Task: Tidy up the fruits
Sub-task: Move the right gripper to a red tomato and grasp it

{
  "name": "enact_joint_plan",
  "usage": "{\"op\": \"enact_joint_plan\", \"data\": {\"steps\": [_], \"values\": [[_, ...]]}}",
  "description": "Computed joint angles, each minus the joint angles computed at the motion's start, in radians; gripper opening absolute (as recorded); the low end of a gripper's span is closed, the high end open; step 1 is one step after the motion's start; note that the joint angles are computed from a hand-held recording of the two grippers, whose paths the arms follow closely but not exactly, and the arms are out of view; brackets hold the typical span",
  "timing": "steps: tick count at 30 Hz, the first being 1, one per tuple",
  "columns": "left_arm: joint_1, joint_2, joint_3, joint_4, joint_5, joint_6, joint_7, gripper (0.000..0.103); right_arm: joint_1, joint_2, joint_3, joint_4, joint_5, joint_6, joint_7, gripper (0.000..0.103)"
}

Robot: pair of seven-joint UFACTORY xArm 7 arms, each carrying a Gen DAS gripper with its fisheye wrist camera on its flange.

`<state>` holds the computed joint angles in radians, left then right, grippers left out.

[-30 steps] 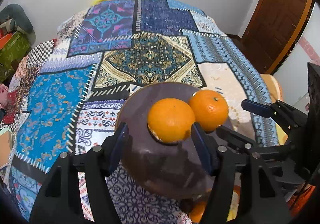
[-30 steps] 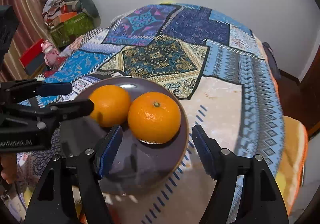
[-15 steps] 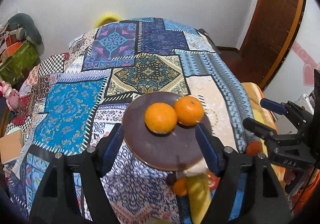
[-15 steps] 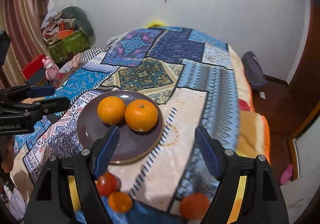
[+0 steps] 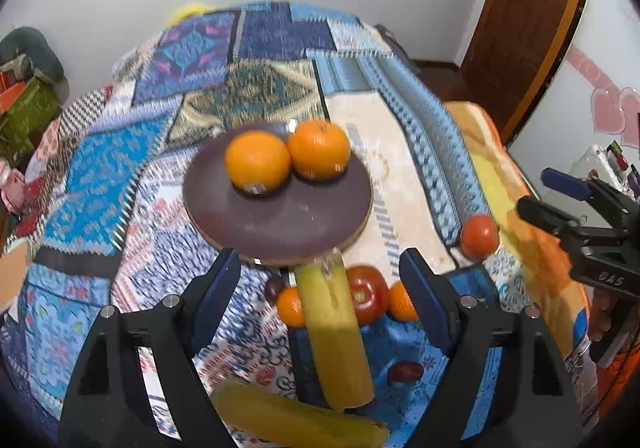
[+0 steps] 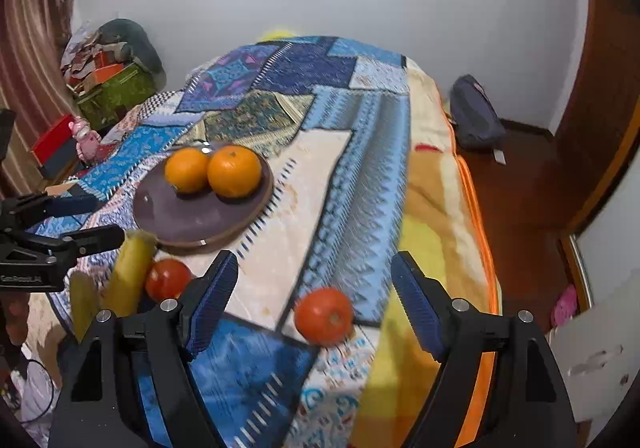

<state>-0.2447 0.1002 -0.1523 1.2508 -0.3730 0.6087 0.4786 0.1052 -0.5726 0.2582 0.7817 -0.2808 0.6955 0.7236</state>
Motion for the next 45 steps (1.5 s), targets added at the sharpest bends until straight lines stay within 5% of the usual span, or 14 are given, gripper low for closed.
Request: {"op": "enact_joint_plan", "data": {"steps": [3,11,26,36,42,45], "values": [[0.002,0.024,0.002,0.006,0.005,0.036,-0.03,0.075,0.007,-0.029,-0.011,-0.034,0.019,0.007,0.004,0.077],[0.018,0.053,-0.006,0.016,-0.023,0.104,-0.018,0.036,0.006,-0.053,-0.014,-0.071,0.042,0.004,0.01,0.077],[0.081,-0.023,0.039,-0.011,-0.185,0.167,0.02,0.037,-0.004,-0.065,-0.022,-0.113,0.05,0.018,0.026,0.077],[0.065,-0.045,0.048,-0.084,0.034,0.016,-0.12,0.043,0.025,-0.021,-0.019,-0.117,0.058,0.0,-0.009,0.075],[0.057,-0.062,0.04,-0.08,-0.016,0.022,-0.051,0.043,0.035,0.037,-0.037,-0.101,0.077,-0.025,-0.022,0.066],[0.043,-0.054,0.03,-0.067,-0.029,0.036,-0.032,0.043,0.047,0.065,-0.049,-0.097,0.099,-0.036,-0.031,0.052]]}}
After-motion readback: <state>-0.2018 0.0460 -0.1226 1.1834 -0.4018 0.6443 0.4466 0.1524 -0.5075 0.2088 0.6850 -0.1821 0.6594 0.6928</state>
